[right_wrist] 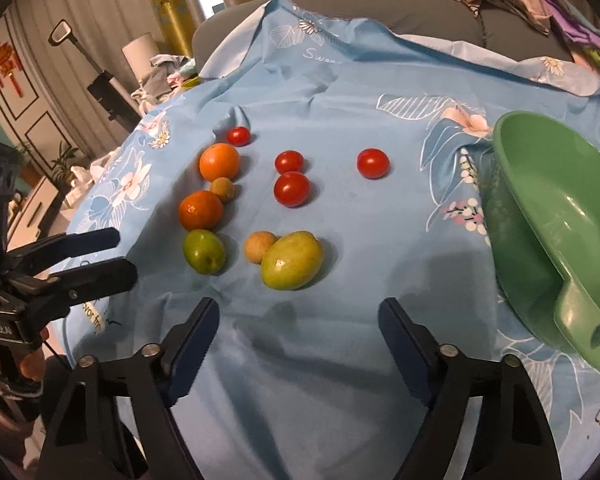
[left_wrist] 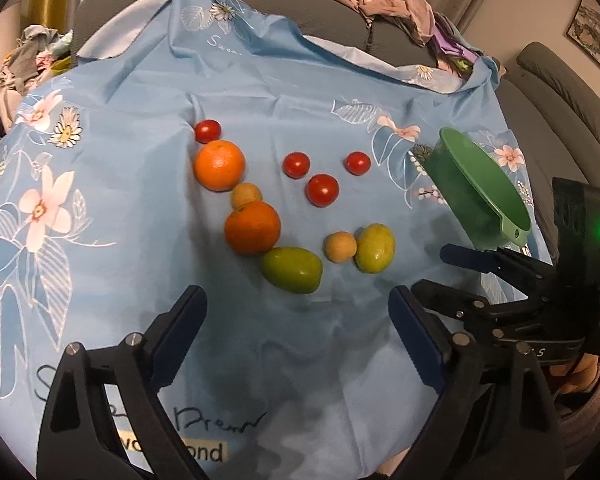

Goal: Organize fruits
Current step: 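Grasp the yellow lemon with the right gripper while the left gripper grasps the green mango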

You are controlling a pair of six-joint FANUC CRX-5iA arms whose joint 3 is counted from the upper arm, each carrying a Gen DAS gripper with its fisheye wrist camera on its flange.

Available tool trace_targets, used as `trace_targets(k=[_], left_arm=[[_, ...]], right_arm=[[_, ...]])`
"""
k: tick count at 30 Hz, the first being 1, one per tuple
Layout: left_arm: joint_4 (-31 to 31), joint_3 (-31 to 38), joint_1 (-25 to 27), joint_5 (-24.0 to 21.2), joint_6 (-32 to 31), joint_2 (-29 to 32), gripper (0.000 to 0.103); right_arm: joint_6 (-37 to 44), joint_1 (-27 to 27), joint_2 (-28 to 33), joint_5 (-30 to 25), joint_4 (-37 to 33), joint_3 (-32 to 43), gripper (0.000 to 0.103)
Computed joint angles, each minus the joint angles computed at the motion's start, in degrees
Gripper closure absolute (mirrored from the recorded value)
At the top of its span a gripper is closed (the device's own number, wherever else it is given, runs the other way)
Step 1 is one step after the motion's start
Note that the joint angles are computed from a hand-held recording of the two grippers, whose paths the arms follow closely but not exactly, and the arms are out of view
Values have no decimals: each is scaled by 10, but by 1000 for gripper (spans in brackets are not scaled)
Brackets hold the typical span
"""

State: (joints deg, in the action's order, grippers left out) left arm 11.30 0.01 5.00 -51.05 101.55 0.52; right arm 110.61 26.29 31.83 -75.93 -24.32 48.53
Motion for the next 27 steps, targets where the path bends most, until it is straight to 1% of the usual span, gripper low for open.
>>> trace_targets(k=[2, 3, 4, 5, 7, 10, 12, 14, 19, 20, 21, 22, 23, 27], left_arm=[[12, 2, 2, -2, -10, 8, 21], [10, 11, 0, -8, -7, 17, 23], [7, 18, -2, -11, -4, 23, 23], [5, 24, -3, -14, -1, 30, 23], [-8, 45, -7, -30, 11, 47, 23], [-17, 63, -9, -43, 18, 68, 24], [-22, 72, -8, -50, 22, 76, 27], [-17, 72, -4, -51, 18, 80, 30], [-7, 69, 4, -51, 17, 83, 35], [-6, 69, 5, -49, 17, 84, 39], [-3, 68, 6, -49, 15, 84, 50], [-5, 70, 5, -52, 13, 85, 55], [-13, 78, 3, -58, 16, 89, 58], [-31, 80, -1, -60, 14, 85, 57]], right_arm=[[-1, -1, 5, -3, -1, 7, 23], [-4, -1, 10, -6, 0, 12, 23], [-6, -1, 14, -8, 0, 16, 24], [-9, 0, 19, -14, -1, 23, 27], [-9, 0, 28, -25, -5, 35, 30], [-10, 8, 37, -22, 8, 40, 32], [-14, 11, 47, -24, 16, 48, 32], [-11, 13, 54, -28, 17, 58, 32], [14, 21, 60, -19, 21, 63, 32], [16, 22, 63, -20, 22, 67, 32], [17, 23, 65, -19, 24, 69, 33], [20, 24, 69, -21, 23, 74, 38], [28, 25, 67, -15, 26, 70, 43], [45, 26, 63, -6, 27, 61, 55]])
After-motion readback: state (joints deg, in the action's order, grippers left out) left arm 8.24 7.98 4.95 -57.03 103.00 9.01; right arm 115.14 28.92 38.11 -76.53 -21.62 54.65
